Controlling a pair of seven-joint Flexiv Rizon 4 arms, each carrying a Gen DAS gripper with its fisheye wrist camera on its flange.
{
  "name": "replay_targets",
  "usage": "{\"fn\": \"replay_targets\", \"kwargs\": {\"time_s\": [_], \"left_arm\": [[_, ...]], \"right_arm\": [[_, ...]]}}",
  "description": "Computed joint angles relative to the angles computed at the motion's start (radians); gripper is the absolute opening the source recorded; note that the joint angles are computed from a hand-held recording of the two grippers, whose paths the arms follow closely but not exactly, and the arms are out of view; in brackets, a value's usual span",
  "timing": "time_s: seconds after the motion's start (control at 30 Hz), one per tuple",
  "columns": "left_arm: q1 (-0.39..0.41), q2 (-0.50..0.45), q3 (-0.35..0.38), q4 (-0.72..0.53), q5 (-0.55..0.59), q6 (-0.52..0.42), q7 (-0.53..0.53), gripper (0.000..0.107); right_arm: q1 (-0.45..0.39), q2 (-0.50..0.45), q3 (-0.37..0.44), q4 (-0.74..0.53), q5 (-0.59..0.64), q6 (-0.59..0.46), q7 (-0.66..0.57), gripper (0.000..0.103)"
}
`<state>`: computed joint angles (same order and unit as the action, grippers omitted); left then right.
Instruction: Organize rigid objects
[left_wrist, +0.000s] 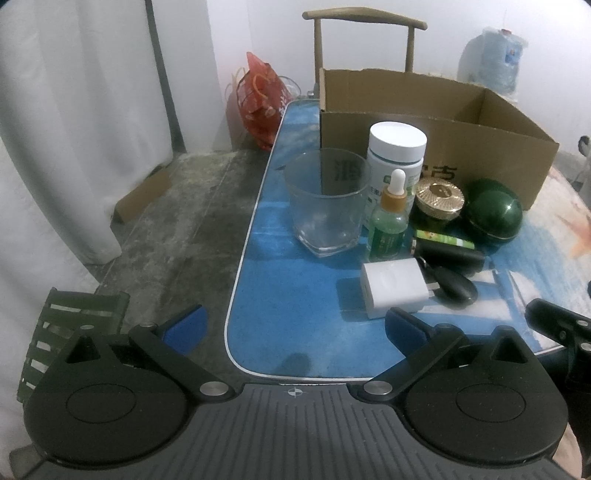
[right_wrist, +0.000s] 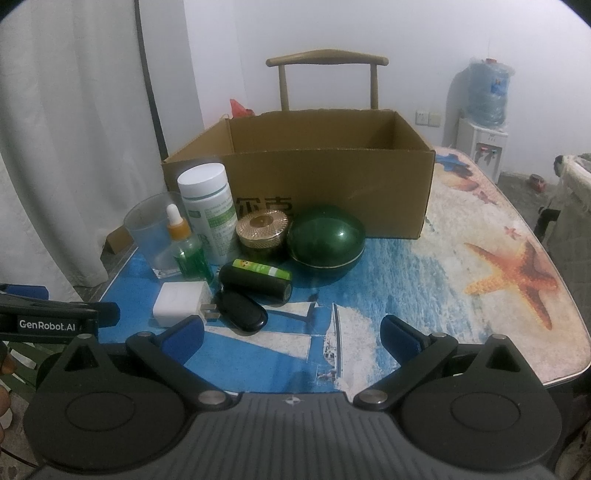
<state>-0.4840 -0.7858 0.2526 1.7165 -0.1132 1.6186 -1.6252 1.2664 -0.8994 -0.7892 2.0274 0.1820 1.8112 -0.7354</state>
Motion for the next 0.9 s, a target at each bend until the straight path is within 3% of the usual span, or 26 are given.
{"fn": "replay_targets", "kwargs": {"time_s": [0.57,0.7,0.9], "left_arm": [[0.026,-0.011,-0.037,0.003,0.001,0.040,0.018,0.103],[0.088,-0.018,-0.122,0.010,-0.002,0.087,0.066,0.103],[0.246,-0.048,-0.330,0.028,0.025,0.193,0.175,0.103]], "right_arm": [[0.006,-0.022,-0.015,0.006,0.021,0.035,-0.012,0.103],[-0.038,-0.034,0.024,-0.006,0.039,0.103,-0.072,0.103],[-0.175,-0.032,0.158,-0.047,0.048,0.246,-0.186,0.103]]}}
